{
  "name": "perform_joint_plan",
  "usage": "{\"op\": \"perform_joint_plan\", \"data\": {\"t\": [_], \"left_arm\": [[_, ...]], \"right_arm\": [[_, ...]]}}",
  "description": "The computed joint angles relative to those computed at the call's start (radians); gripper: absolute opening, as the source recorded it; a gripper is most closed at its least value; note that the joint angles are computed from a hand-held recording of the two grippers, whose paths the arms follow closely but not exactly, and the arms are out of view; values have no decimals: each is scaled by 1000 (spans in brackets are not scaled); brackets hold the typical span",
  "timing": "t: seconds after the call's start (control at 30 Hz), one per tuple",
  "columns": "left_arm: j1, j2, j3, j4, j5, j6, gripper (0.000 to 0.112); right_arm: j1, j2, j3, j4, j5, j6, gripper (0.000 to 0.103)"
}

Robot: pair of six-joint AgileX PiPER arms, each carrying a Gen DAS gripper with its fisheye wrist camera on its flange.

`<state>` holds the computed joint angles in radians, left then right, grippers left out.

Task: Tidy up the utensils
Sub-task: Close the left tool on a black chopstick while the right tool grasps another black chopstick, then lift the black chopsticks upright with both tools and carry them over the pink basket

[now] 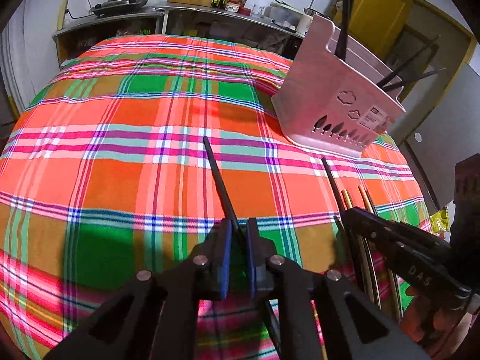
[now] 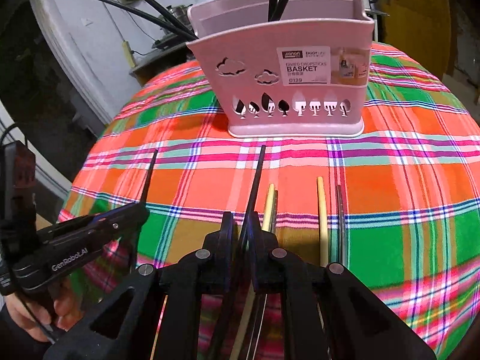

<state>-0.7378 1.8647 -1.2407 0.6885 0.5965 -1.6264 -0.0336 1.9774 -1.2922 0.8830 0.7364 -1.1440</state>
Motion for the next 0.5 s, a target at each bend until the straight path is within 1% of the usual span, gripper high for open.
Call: {"op": "perform_joint_plan", "data": {"t": [0.2,0.37,0.5], "left_arm": [[38,32,-60,-79,14,97,11],[77,55,-108,-154,17,179,12],[66,80,-139,-116,47,177,13]], "right_arm": [[48,18,-36,-63,-44,85,10],[71,25,-64,-113,-54,148,10],[74,33,-75,-118,-60,150,9]]}}
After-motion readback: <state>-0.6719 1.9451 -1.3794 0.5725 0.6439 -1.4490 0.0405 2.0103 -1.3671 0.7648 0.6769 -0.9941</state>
